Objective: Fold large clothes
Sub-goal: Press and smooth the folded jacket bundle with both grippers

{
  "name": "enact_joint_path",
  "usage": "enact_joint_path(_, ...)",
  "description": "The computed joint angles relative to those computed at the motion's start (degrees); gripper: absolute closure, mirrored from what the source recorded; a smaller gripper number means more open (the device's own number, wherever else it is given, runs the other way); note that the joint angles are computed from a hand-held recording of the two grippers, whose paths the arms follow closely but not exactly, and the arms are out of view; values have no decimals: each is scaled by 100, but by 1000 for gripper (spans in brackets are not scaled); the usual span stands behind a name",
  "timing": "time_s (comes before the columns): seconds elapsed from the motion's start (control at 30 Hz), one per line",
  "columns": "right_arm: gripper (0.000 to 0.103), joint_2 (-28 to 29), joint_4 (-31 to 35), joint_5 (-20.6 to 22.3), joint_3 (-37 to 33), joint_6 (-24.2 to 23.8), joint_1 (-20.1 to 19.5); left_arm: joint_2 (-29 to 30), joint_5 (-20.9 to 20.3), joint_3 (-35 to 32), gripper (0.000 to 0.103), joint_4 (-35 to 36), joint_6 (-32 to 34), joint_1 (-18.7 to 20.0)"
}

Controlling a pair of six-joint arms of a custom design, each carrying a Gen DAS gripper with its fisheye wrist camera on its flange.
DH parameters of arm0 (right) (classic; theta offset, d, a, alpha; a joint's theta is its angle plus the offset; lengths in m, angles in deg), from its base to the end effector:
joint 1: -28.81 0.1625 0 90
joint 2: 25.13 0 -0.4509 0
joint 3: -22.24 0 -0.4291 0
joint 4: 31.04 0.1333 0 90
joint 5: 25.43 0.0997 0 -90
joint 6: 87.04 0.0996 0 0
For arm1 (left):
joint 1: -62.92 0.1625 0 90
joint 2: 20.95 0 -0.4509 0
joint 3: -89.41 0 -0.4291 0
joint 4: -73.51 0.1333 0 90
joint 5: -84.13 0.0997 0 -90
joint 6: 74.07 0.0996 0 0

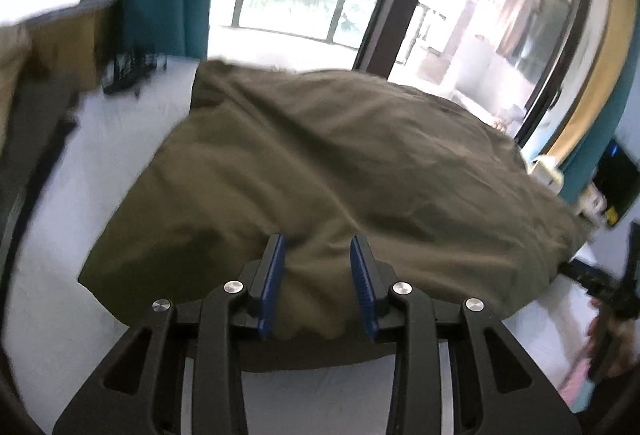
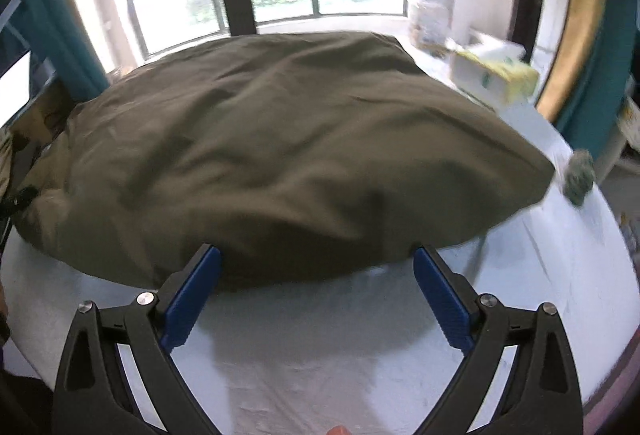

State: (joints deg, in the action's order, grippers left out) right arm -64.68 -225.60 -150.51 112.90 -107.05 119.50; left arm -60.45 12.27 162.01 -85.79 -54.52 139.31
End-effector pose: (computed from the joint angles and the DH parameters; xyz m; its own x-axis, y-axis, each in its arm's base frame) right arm 0.0850 -0.7410 0.1472 -0.7717 0.2208 0.5965 -0.2886 0.7141 -0.6377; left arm -0.0388 -0.8587 0.1975 -0.8476 0.3048 -0.4344 0.5025 0.7241 -0.4725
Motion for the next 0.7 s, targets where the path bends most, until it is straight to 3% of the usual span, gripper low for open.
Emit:
enact_joint_path(0.13, 7, -88, 91, 107, 27, 392, -104, 67, 305, 80, 67, -216, 484, -45)
enact_joint_path(0.23, 4, -119, 76, 229, -7, 598, -151, 106, 482, 82, 67, -311, 443, -105)
enact_joint_path(0.4, 2, -164, 322, 539, -108, 915, -220, 8, 483, 198, 67, -868, 438, -158)
enact_joint_path(0.57, 0, -151, 651, 856, -241, 1409, -329, -41, 461, 92, 67, -986, 428, -174)
enact_joint_path(0.7, 0, -22, 720, 699, -476, 1362, -299, 24, 420, -74, 67, -901, 415, -175)
